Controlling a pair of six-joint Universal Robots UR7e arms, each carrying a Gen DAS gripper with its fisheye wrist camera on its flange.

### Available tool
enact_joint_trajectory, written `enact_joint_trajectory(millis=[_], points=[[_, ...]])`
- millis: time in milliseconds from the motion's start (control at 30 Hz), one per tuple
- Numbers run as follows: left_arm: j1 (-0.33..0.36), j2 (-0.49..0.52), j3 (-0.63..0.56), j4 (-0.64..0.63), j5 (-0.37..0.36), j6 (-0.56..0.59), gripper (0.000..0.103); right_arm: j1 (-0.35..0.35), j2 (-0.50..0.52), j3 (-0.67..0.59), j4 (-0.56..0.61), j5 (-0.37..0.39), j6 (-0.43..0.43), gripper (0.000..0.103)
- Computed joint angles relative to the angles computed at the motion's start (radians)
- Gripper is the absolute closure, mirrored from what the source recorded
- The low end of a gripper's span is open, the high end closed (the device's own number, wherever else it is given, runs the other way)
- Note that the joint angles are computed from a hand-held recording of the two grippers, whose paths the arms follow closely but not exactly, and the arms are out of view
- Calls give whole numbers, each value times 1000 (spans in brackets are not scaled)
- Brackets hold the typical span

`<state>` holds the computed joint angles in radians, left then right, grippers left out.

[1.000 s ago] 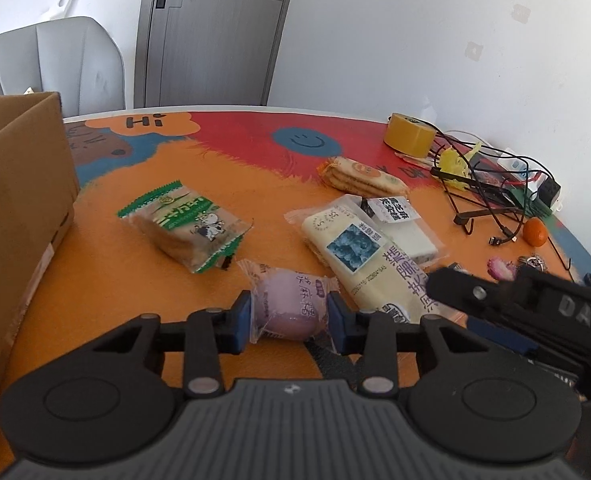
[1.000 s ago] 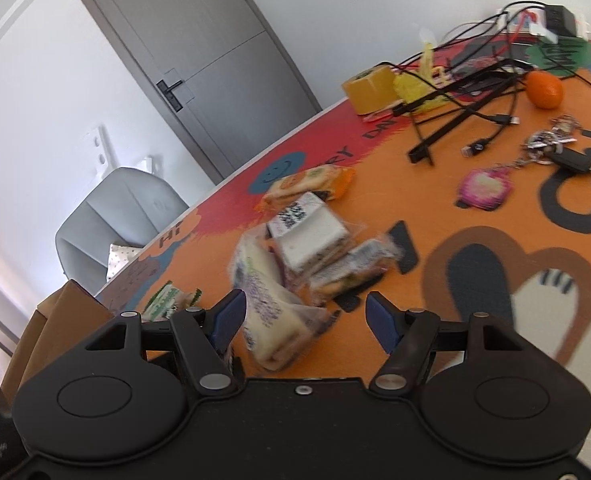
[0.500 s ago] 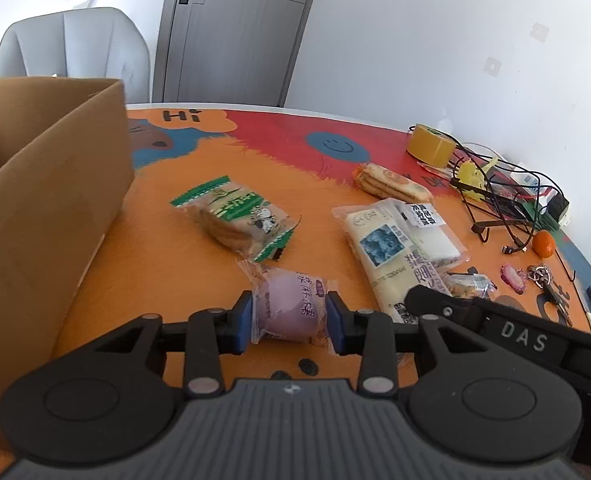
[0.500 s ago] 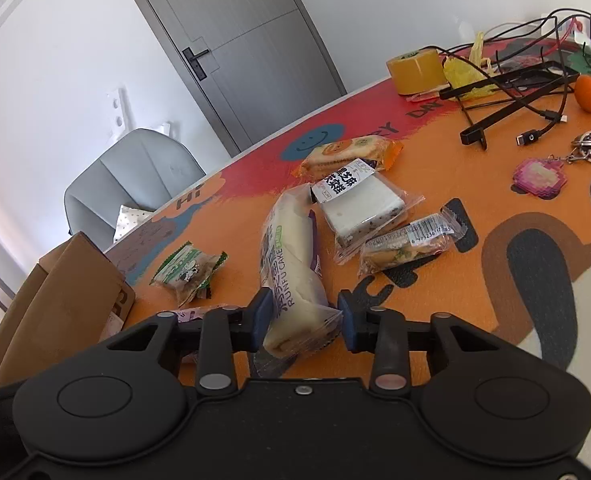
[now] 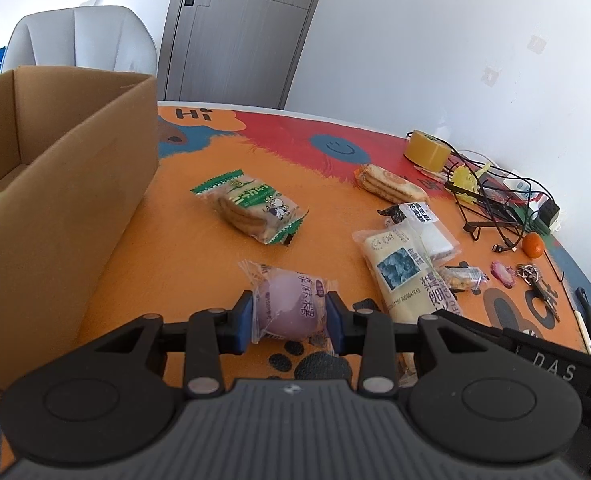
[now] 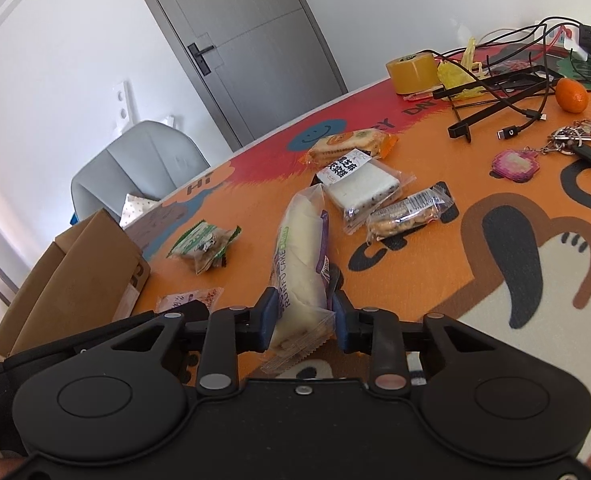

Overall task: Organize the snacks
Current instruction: 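Grasp the purple bun with the left tool while the right grasps the long RUNFU CAKE bread, then carry both snacks over the box and open both tools to drop them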

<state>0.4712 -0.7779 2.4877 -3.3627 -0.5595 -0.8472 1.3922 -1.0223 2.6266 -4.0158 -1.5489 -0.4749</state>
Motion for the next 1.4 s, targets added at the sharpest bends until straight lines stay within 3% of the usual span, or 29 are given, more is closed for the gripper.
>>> enact_joint_trajectory(millis=[100, 200, 433, 467, 567, 700, 1100, 1400], points=[[-15, -17, 21, 6, 11, -22, 67, 19, 4, -2, -14, -10, 5, 64], [-27, -43, 42, 31, 26, -53, 67, 47, 43, -17, -69, -28, -9, 44], [-52, -113, 85, 115, 68, -128, 67, 112, 132, -93, -73, -121, -40, 41], [-54, -118, 87, 123, 71, -135, 67, 119, 139, -98, -60, -137, -43, 44], [-55, -127, 93, 136, 75, -148, 67, 132, 168, -101, -80, -172, -79, 64], [-59, -124, 91, 124, 72, -142, 67, 111, 126, -75, -33, -117, -72, 72], [-120, -164, 114, 163, 98, -179, 67, 112, 57, -3, -97, -31, -58, 76], [-180, -251, 136, 303, 146, -265, 67, 134, 14, 21, -92, 10, -36, 77]])
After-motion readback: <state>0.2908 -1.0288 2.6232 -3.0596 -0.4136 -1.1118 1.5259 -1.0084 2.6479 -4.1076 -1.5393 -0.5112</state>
